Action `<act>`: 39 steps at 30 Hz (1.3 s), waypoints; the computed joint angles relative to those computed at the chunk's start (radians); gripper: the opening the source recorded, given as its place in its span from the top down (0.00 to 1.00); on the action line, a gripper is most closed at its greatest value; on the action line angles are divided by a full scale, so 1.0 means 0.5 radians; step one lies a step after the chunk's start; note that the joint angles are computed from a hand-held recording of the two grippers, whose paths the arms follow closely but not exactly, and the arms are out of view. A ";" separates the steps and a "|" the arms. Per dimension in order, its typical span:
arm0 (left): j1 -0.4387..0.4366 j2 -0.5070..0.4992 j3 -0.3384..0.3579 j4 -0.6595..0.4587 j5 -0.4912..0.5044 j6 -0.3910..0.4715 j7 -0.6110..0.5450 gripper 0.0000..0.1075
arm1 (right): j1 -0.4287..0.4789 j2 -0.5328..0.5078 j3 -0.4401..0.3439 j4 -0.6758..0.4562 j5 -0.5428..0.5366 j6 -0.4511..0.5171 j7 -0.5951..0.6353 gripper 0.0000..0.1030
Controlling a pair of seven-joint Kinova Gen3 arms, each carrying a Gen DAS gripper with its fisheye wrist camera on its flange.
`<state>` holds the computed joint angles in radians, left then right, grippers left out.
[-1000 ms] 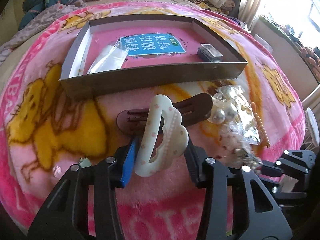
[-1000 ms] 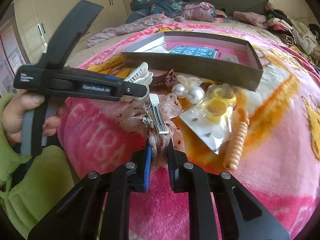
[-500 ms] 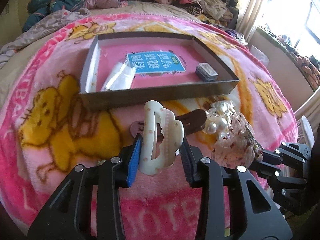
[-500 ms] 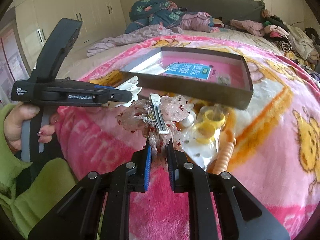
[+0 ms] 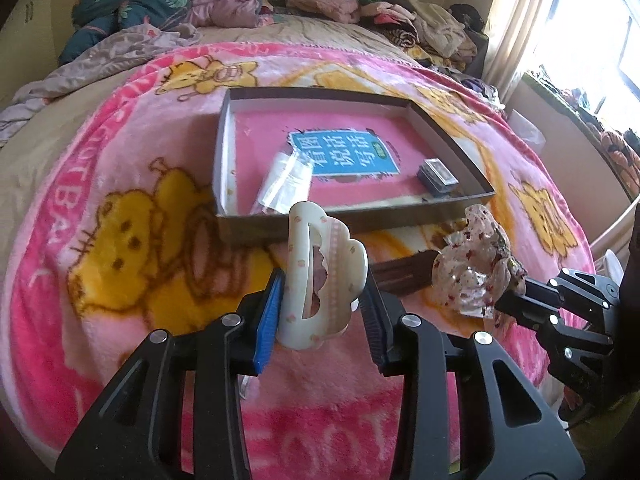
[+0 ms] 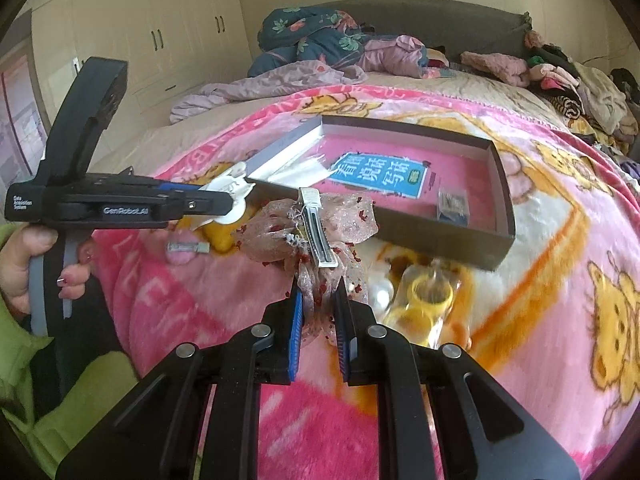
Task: Organize jewelry
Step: 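Carry the claw clip and bow clip over the brown tray with both tools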
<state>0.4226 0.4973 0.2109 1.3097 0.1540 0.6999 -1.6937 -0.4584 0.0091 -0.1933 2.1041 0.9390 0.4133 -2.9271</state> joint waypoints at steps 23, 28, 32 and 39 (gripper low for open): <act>-0.049 0.184 -0.023 -0.334 0.049 0.145 0.039 0.73 | 0.081 0.114 0.188 -0.192 0.042 0.008 0.064 0.86; -0.034 0.239 -0.038 -0.441 0.045 0.197 0.077 0.73 | 0.112 0.116 0.213 -0.202 0.072 0.008 0.032 0.86; -0.017 0.282 -0.042 -0.524 0.033 0.223 0.090 0.73 | 0.144 0.118 0.230 -0.205 0.088 -0.005 0.023 0.86; 0.051 0.366 -0.057 -0.699 -0.007 0.284 0.119 0.73 | 0.202 0.123 0.263 -0.215 0.112 -0.035 0.020 0.86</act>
<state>0.4482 0.6804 0.1822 0.9603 0.1505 0.8421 -1.6343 -0.3575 0.0706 -0.0619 1.9967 0.9951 0.3959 -2.9173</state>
